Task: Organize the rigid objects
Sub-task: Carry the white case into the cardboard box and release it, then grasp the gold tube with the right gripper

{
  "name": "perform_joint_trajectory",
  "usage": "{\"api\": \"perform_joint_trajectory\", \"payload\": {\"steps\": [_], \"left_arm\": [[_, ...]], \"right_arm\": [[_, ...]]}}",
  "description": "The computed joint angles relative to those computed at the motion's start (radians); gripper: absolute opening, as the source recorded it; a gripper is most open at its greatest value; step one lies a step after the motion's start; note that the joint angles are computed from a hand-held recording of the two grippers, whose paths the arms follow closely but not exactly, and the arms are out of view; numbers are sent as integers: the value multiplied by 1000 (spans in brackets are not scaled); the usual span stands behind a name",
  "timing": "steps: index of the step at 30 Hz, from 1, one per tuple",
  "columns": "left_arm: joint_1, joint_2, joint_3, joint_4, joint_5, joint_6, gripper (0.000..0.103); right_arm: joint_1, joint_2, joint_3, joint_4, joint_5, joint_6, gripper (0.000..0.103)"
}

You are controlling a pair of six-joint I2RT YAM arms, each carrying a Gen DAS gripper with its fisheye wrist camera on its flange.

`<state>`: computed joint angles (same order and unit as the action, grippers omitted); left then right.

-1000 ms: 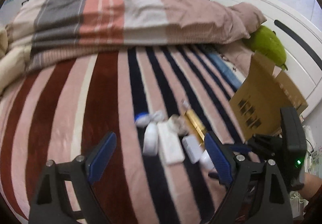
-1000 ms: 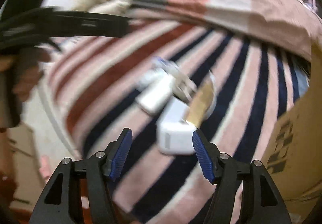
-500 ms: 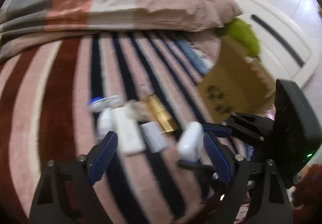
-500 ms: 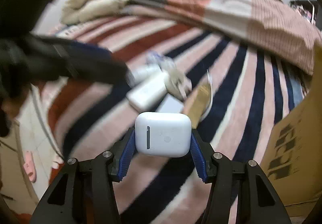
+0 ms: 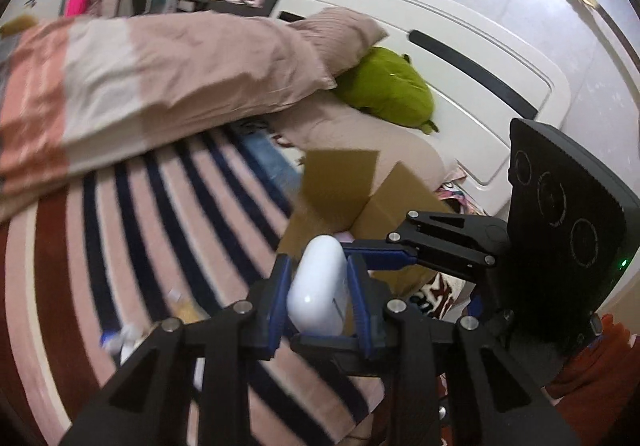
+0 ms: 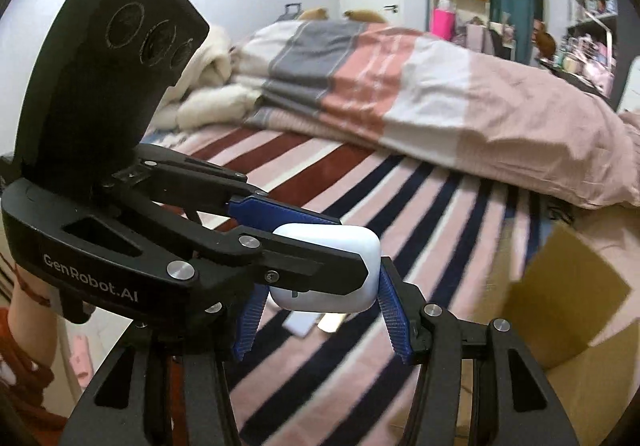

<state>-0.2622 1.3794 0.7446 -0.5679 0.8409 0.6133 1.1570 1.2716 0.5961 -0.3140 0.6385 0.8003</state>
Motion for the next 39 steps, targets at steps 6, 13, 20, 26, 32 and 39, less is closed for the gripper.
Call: {"api": "perform_joint_trajectory", "payload": {"steps": [6,13,20,26,32,39], "left_arm": [[-266,97,134,69,-90,-203,26],[-431,288,261,99,-229,-335,37],[-420,208,197,151,-325,-380,73],[-248,12,107,125,-320,-326,81],[104,-106,-31,162,-254,-172,83],[401,88,-119,274,-190,27,83]], "right_arm": [[-60,-274,-52,-270,27,67,49],[-311,-393,-115,-371,-154,-16,49],[-312,-286,-114,-382,-149,3,65],[-146,-268,-51,-366,-56,48,65],[-61,-52,31,-72,-128,-93,66],[-117,384,91,268,-287,-110,65]]}}
